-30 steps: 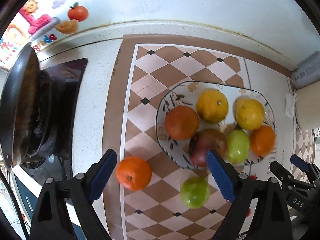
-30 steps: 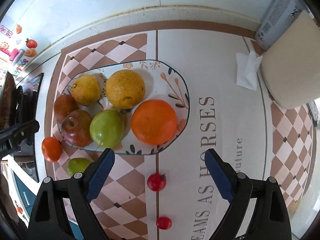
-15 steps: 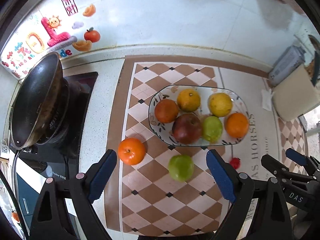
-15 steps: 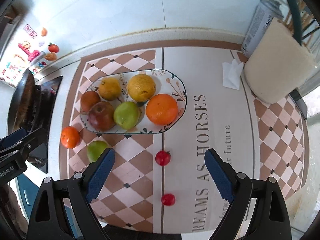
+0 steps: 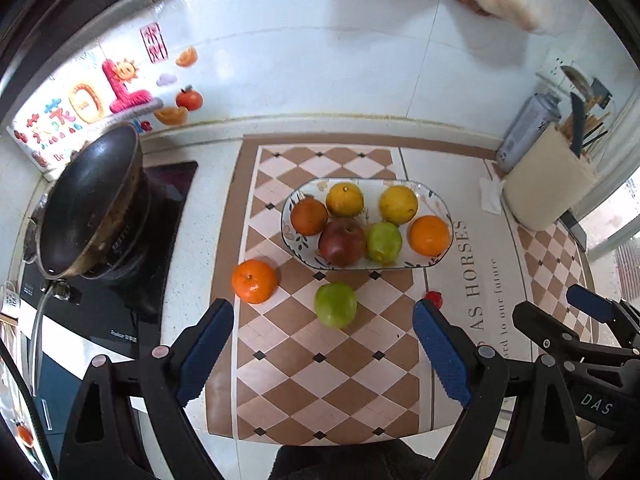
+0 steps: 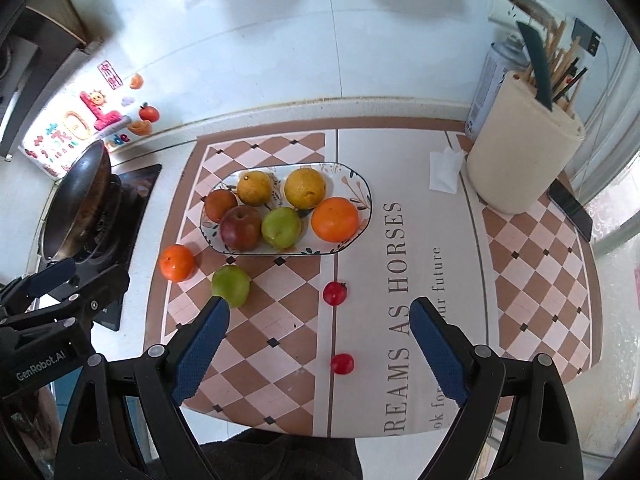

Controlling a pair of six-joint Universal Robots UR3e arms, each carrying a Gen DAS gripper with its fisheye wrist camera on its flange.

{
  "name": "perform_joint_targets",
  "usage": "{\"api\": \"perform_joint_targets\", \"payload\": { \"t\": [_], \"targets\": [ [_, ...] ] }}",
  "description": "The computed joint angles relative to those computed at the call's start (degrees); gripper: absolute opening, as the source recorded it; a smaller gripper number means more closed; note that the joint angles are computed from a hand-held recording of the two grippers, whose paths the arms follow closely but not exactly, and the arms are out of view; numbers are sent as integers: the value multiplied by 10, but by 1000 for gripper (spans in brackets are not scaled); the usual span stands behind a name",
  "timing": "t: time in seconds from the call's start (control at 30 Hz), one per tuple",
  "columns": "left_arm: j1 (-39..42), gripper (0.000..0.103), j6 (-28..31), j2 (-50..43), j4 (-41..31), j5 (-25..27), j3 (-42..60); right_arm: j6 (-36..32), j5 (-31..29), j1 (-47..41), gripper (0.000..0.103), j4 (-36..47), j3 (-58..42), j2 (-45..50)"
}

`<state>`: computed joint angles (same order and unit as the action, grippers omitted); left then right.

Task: Organize fruits
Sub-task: 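Withdraw both grippers from the plate, then grasp the loose orange with the left gripper while the right grasps the green apple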

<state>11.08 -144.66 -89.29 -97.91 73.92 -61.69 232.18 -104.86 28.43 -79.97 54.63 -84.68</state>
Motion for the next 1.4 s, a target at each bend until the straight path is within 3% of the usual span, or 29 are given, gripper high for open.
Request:
{"api": "perform_joint_targets", "payload": {
  "t": [0.37,0.57,0.77,0.83,1.0,1.13,1.27,1.4],
  "targets": [
    [43,92,36,70,-3,-41,-35,46,-55,52,94,73,-90,18],
    [40,92,34,71,-2,-42,-38,51,-56,51,94,55,-72,14],
    [20,92,11,50,36,-30,-40,46,-42,24,94,-13,6,-14],
    [7,99,-3,38,67,-12,-44,36,-28,9,94,-36,35,-20],
    [-16,100,-37,4,157,44,-69,-4,35,-34,94,-152,142,-23],
    [-22,100,-66,-64,202,108,-56,-46,114,-60,94,-250,195,36],
    [-17,100,-89,-149,200,165,-7,-76,179,-70,94,-318,185,139],
    [-4,100,-108,-230,154,187,64,-91,239,-74,94,-355,137,240]
  ]
}}
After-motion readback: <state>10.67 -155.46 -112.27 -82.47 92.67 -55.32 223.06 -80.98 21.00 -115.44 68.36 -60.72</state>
